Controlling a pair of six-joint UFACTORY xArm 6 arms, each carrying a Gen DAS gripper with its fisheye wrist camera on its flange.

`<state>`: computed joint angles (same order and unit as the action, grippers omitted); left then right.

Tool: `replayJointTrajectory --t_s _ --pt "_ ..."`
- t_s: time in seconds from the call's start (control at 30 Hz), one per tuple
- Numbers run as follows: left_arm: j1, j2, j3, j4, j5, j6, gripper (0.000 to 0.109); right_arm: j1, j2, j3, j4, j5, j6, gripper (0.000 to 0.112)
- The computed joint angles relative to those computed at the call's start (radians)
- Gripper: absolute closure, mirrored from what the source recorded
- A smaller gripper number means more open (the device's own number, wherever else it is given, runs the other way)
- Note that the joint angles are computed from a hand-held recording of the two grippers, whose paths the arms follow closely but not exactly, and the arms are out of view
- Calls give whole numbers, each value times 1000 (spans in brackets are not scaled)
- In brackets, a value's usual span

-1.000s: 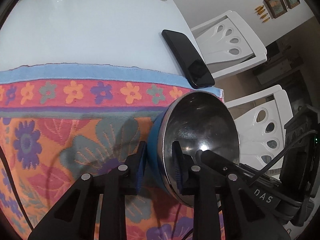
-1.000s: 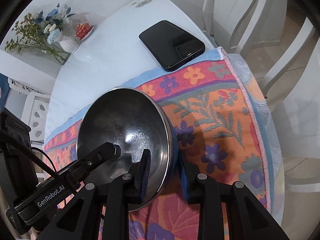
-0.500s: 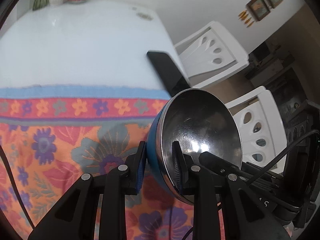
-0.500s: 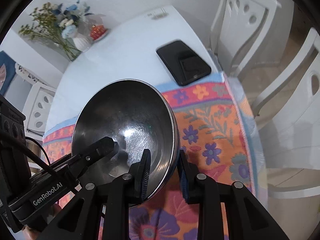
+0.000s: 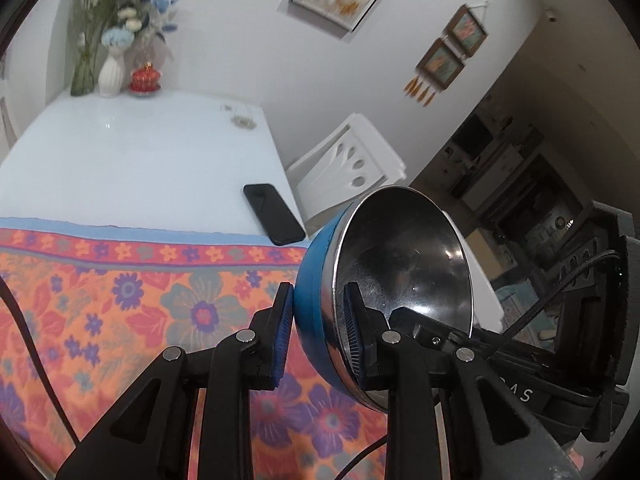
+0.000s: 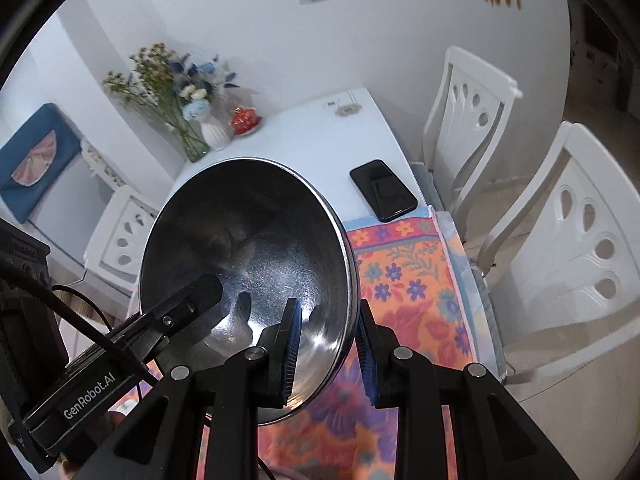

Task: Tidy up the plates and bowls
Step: 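Lift the blue steel bowl with both grippers, then carry the blue steel bowl over the pink bowl with both grippers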

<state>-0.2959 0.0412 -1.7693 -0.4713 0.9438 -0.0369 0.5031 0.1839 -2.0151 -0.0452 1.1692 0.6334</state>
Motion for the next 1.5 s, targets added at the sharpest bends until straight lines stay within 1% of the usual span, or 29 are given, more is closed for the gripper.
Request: replayJointTrajectory --t_s 0.1,0.2,0.37,0.53,0.67,0.8,0.93,1.1,1.2,1.5 --pt "1 -142 127 2 -16 -2 87 59 -90 77 -43 -2 51 86" --pt "-3 -241 214 23 -17 -25 87 115 -159 141 -70 -3 99 86" --pt "5 -441 399 49 0 -57 87 214 -290 302 -89 -29 191 86" --pt "20 -596 552 58 55 -81 87 301 -392 448 -83 -40 274 86" --pt "31 -672 649 51 88 -83 87 339 -435 534 -74 -47 324 86" --pt "35 -725 740 44 105 -82 87 361 -461 607 -62 -52 356 86" --pt "30 -754 799 46 118 -80 87 362 -488 691 -22 -79 378 86" --pt "14 -755 848 61 112 -81 87 352 -499 756 18 -100 391 86" --pt "4 -750 862 80 111 -85 87 342 -503 789 49 -112 385 86" --pt "-7 -724 858 106 127 -91 87 328 -485 791 90 -105 368 86"
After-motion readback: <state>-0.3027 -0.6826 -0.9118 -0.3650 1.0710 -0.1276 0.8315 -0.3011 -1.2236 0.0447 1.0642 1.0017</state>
